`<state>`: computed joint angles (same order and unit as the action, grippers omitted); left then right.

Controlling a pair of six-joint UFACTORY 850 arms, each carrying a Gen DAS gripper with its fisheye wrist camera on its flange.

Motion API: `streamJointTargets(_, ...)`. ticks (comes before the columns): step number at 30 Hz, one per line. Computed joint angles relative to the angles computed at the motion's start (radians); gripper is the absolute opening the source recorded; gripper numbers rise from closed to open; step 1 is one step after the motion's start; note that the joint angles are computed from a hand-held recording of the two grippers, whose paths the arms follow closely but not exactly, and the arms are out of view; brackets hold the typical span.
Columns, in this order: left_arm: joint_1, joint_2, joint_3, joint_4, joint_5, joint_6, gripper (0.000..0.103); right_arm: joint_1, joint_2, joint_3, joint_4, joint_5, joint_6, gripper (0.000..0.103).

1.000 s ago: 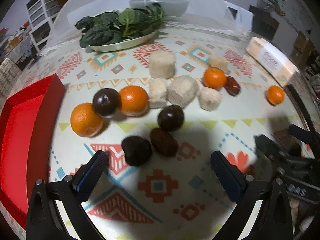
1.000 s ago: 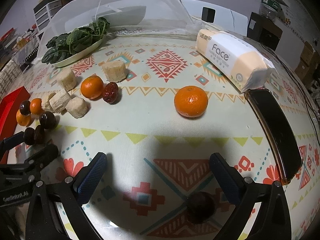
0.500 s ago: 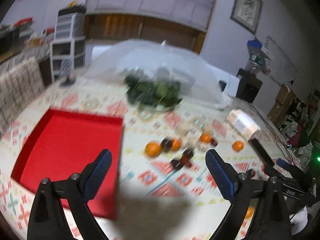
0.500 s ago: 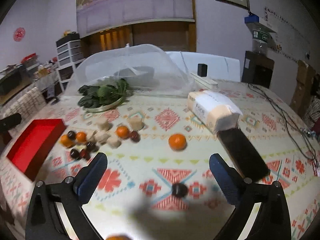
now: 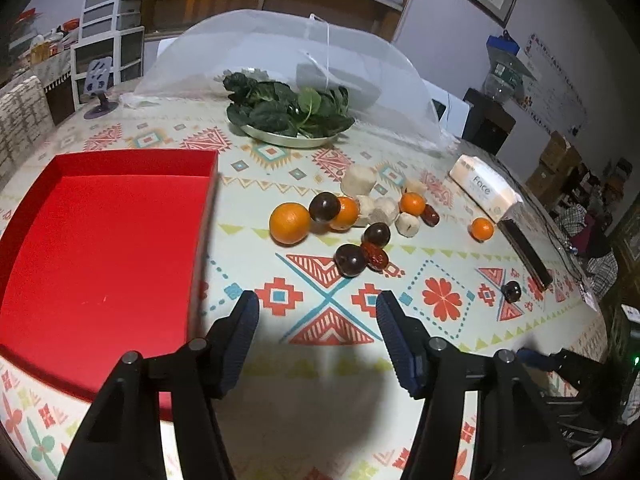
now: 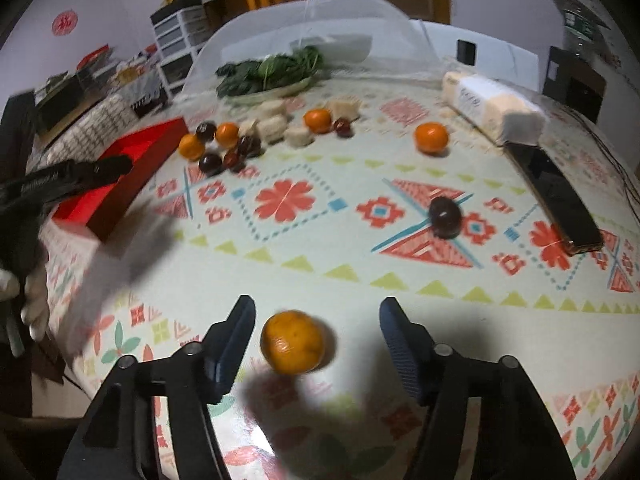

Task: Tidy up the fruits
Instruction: 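Close the right gripper on an orange while the left gripper grasps another orange, then carry both oranges over the red tray and open both grippers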

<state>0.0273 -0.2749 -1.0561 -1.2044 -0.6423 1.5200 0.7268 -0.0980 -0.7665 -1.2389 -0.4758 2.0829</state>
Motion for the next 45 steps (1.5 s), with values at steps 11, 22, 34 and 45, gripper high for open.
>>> streamJointTargets(11, -0.069, -0.124, -0.165, 0.139, 0.061, -0.124, 0.060, -0.031, -0.019, -0.022, -0.023, 0.057, 0.017, 0.035)
streamJointTargets(22, -0.132, -0.255, -0.314, 0.412, 0.102, -0.299, 0.051, -0.074, -0.059, -0.084, -0.156, 0.149, 0.113, 0.035)
streamJointTargets(34, -0.103, -0.200, -0.237, 0.223, 0.106, -0.185, 0.033, -0.059, -0.098, -0.154, -0.151, 0.155, 0.066, 0.035)
streamJointTargets(45, 0.090, -0.087, -0.149, -0.015, 0.052, -0.029, 0.033, -0.067, -0.253, -0.393, -0.109, 0.290, -0.090, 0.035)
